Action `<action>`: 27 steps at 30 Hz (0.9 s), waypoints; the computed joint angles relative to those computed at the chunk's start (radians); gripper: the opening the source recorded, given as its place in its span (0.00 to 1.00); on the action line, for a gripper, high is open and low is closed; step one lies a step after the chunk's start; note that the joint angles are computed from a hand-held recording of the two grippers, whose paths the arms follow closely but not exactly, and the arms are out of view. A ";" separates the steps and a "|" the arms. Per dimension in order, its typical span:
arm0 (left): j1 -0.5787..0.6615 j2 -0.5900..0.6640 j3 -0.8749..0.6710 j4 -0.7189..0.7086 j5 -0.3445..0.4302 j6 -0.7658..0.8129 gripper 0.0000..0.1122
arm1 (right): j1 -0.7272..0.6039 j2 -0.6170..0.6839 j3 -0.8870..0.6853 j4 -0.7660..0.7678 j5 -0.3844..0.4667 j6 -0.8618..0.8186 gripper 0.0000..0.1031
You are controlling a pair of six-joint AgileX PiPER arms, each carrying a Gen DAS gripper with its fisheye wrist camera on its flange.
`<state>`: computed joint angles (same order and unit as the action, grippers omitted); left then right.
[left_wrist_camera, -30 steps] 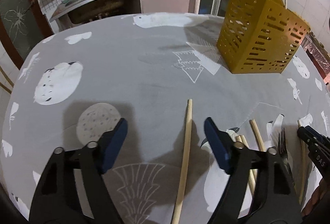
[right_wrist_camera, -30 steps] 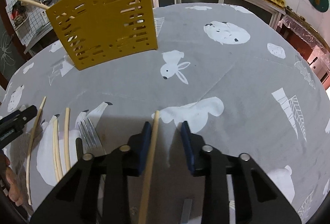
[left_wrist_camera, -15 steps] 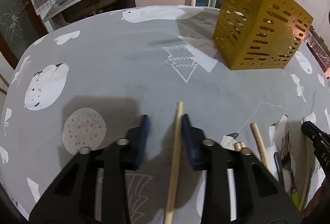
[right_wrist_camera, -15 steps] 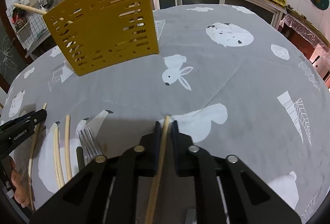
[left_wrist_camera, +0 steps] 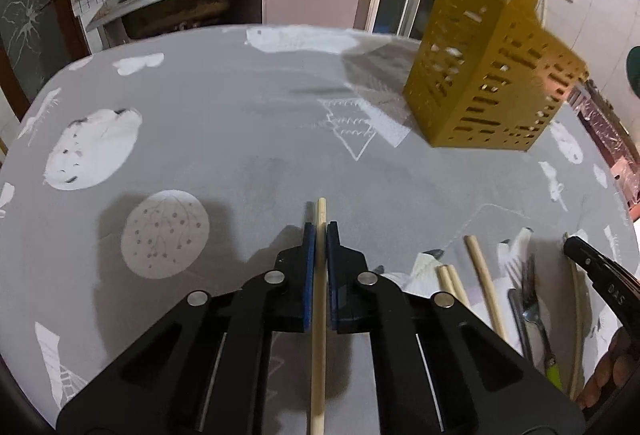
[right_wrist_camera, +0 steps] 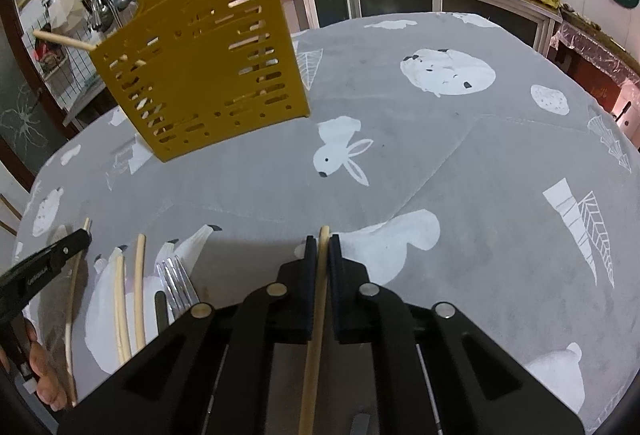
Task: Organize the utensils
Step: 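Lift the chopstick with the left gripper and lower it into the yellow holder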
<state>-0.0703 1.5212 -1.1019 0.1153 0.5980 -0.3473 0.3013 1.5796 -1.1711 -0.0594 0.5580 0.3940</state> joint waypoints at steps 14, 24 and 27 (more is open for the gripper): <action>-0.090 -0.301 0.059 0.229 -0.017 -0.252 0.04 | -0.104 -0.160 -0.001 0.215 -0.069 -0.247 0.06; -0.313 -0.387 0.025 0.582 0.108 -0.563 0.04 | -0.167 -0.229 -0.011 0.441 -0.140 -0.549 0.06; -0.388 -0.385 0.009 0.676 0.149 -0.641 0.04 | -0.184 -0.252 0.001 0.495 -0.164 -0.622 0.06</action>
<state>-0.4581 1.1361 -1.0934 0.7914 0.7465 -0.9880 0.1168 1.3280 -1.1697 0.4355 0.3944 -0.2282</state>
